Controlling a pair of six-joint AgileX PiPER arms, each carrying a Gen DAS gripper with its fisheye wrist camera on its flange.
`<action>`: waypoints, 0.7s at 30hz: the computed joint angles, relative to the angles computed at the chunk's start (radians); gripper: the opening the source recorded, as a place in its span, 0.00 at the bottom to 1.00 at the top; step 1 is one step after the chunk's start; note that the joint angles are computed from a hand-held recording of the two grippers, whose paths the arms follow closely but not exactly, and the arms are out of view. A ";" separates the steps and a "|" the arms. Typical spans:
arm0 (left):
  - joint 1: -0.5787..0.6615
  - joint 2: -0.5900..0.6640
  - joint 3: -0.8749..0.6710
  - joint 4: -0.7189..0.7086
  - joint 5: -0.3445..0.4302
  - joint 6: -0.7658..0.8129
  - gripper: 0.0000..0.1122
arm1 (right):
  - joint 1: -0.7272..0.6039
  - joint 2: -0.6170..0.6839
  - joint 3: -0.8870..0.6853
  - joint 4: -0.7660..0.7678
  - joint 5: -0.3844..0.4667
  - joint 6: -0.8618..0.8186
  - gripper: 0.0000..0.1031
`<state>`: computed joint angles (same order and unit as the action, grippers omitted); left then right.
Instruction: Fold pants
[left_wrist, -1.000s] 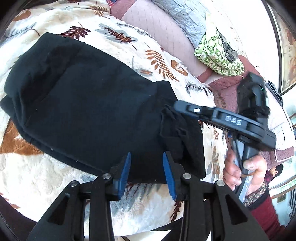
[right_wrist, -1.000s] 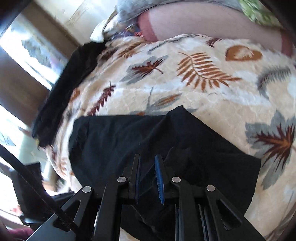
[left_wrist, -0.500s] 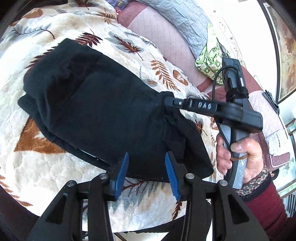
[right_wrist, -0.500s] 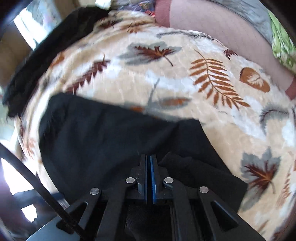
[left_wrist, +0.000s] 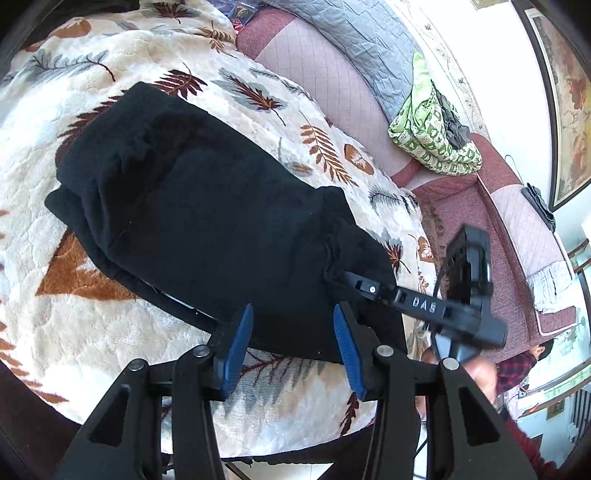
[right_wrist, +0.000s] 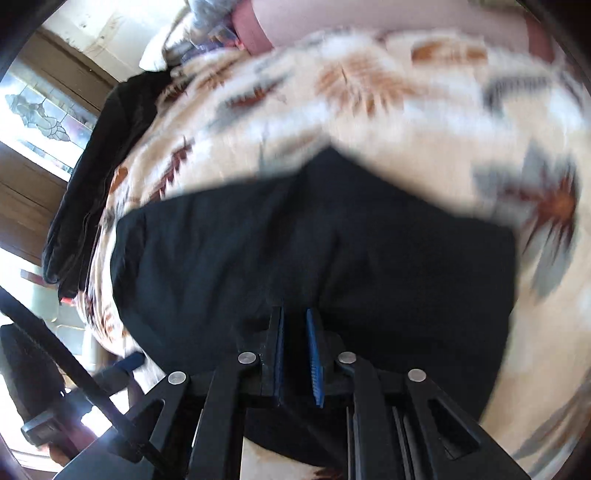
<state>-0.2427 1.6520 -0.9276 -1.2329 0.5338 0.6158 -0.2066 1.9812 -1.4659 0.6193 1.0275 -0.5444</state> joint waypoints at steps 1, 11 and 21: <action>0.000 -0.004 0.000 0.008 -0.003 -0.007 0.39 | -0.010 -0.027 0.064 0.043 -0.050 -0.057 0.15; 0.015 -0.014 -0.007 0.093 -0.026 -0.095 0.43 | -0.060 -0.173 0.139 0.113 -0.032 -0.195 0.50; -0.091 0.053 -0.140 0.219 0.001 -0.111 0.43 | -0.086 -0.145 0.239 0.249 -0.116 -0.315 0.12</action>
<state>-0.3341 1.7049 -1.0677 -1.0137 0.5350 0.5050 -0.2923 1.8360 -1.2269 0.8684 0.9112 -0.8594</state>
